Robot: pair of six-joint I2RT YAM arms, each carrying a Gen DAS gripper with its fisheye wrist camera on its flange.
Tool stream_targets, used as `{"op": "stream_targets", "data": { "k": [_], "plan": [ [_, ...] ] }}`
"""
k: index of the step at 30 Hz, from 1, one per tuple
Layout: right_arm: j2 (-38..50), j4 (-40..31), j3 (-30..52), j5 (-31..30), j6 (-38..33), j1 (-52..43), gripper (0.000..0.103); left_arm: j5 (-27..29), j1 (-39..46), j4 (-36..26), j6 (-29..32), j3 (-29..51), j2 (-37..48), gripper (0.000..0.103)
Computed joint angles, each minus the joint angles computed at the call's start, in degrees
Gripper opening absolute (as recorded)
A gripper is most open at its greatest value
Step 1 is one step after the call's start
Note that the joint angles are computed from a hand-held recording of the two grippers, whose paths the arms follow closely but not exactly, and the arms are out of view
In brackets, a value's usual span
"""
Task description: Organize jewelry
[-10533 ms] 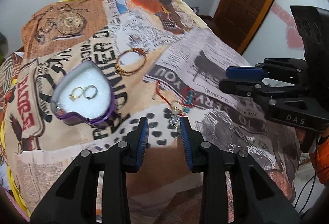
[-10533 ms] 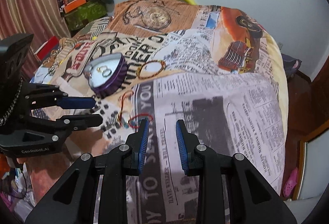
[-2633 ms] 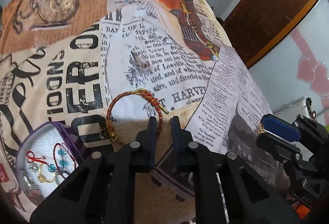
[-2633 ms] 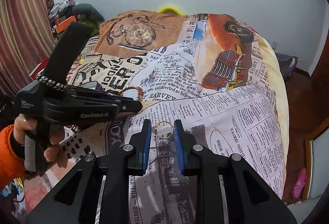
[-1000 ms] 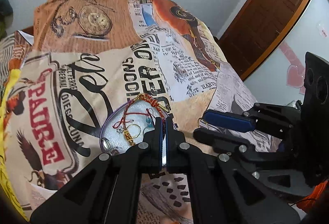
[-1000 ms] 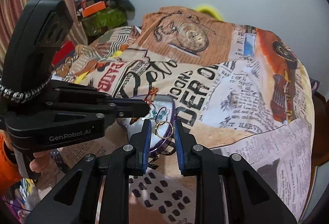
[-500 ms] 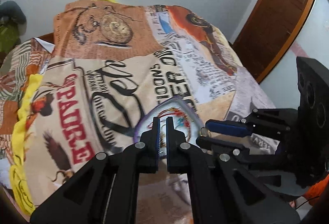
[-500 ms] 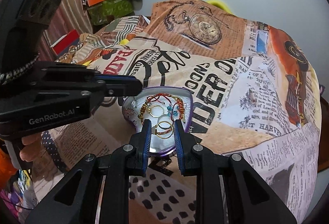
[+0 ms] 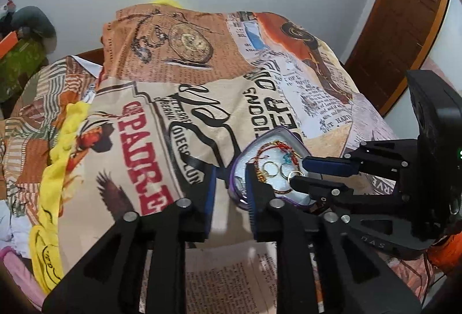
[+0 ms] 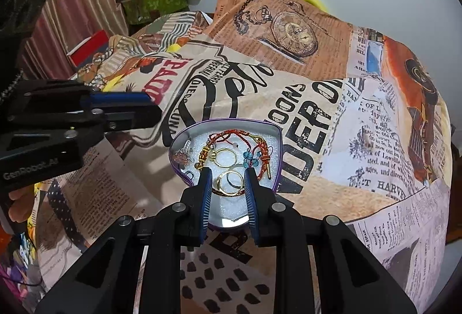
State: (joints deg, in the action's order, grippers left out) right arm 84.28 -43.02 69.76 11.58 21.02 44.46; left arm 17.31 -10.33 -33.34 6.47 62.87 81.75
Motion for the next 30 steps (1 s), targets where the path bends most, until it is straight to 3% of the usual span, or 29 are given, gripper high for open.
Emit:
{"op": "stream_targets", "data": {
  "k": [4,11,16,22,24,27,30],
  "plan": [
    [0.8,-2.03,1.41,0.28,0.81,0.12,0.026,0.13,0.93,-0.58,-0.36,-0.38,-1.88,0.023],
    [-3.29,-4.03,2.14,2.49,2.74,1.82,0.026,-0.29,1.64,-2.91,-0.77,-0.41,-6.98,0.023],
    [-7.66,-8.05,5.03,9.03,4.61,6.19,0.026,-0.89,1.5,-5.14,-1.6,0.3,-12.58,0.023],
    [-13.38,-13.88,10.93,20.85,9.99,15.18,0.026,-1.2,0.61,-8.25,-3.6,2.51,-21.79,0.023],
    [-14.49,-16.64,13.83,27.59,12.92,20.2,0.026,-1.79,-0.4,-9.09,-4.56,3.54,-25.91,0.023],
    [-15.2,-21.32,18.18,38.53,17.85,29.06,0.026,-4.42,-3.32,-9.1,-6.35,4.17,-31.5,0.033],
    [-13.04,-28.87,24.17,50.64,24.77,39.02,0.026,-9.85,-9.37,-8.82,-8.35,4.16,-38.08,0.037]
  ]
}}
